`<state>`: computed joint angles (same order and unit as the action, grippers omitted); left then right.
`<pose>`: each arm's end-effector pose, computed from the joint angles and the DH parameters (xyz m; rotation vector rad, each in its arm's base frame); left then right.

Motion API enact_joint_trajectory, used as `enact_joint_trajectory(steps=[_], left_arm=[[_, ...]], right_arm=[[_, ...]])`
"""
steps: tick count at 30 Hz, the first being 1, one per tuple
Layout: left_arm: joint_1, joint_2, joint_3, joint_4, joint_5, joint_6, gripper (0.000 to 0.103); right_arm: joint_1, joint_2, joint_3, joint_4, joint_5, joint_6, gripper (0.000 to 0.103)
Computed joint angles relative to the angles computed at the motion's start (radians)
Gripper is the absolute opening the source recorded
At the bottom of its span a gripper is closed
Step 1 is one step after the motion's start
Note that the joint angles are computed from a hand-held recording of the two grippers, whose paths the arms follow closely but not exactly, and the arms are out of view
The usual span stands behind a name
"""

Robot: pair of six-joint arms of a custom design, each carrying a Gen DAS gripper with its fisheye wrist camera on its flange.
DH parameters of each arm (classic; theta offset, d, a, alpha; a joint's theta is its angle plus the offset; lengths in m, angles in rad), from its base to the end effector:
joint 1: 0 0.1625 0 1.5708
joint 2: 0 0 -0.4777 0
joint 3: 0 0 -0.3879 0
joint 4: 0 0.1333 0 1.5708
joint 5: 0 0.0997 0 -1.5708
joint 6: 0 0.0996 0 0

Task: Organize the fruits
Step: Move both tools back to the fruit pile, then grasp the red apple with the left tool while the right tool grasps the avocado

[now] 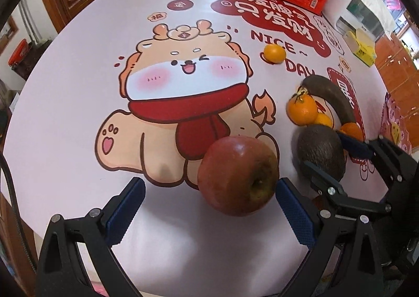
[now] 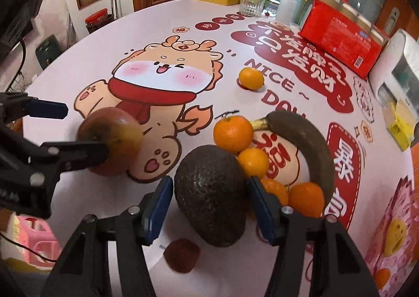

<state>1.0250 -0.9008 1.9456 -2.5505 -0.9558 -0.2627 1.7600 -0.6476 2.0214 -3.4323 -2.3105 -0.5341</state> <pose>-0.1409 -0.5995 0.1138 0.3845 2.5118 -0.2413 0.1740 -0.5567 0.0520 0.6078 -2.2354 0.4118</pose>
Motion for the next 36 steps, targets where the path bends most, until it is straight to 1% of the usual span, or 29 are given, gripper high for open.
enact_joint_trajectory(steps=[4,9,11,14,18,20,22,23,27,30,36], left_arm=[[0.011,0.011,-0.013,0.011,-0.031,0.01,0.099],[0.021,0.02,-0.026,0.02,-0.067,0.012,0.097],[0.024,0.024,-0.031,0.023,-0.082,0.012,0.095],[0.027,0.032,-0.036,0.019,-0.1,0.012,0.093],[0.031,0.043,-0.042,0.005,-0.128,0.017,0.086],[0.032,0.05,-0.048,-0.003,-0.139,0.025,0.082],[0.037,0.059,-0.055,-0.011,-0.172,0.039,0.067],[0.039,0.062,-0.058,-0.011,-0.187,0.046,0.066],[0.013,0.076,-0.047,-0.042,-0.141,0.086,0.064],[0.001,0.076,-0.042,-0.032,-0.113,0.082,0.064],[-0.021,0.045,-0.022,-0.044,-0.07,0.079,0.064]], right_arm=[[-0.001,0.008,-0.01,-0.011,-0.001,-0.027,0.059],[-0.006,-0.008,-0.004,0.02,0.013,-0.019,0.058],[-0.001,-0.004,-0.004,0.021,0.002,-0.039,0.058],[0.004,0.01,0.002,-0.02,-0.011,-0.085,0.059],[-0.003,0.008,0.004,-0.019,-0.001,-0.073,0.059],[-0.001,0.022,0.005,-0.052,-0.013,-0.107,0.059],[0.003,0.039,0.005,-0.091,-0.028,-0.146,0.059],[0.002,0.044,0.007,-0.112,-0.027,-0.158,0.059],[-0.007,0.029,0.017,-0.104,0.005,-0.139,0.058],[-0.009,0.017,0.025,-0.09,0.022,-0.118,0.057],[-0.016,-0.031,0.044,-0.048,0.067,-0.036,0.057]])
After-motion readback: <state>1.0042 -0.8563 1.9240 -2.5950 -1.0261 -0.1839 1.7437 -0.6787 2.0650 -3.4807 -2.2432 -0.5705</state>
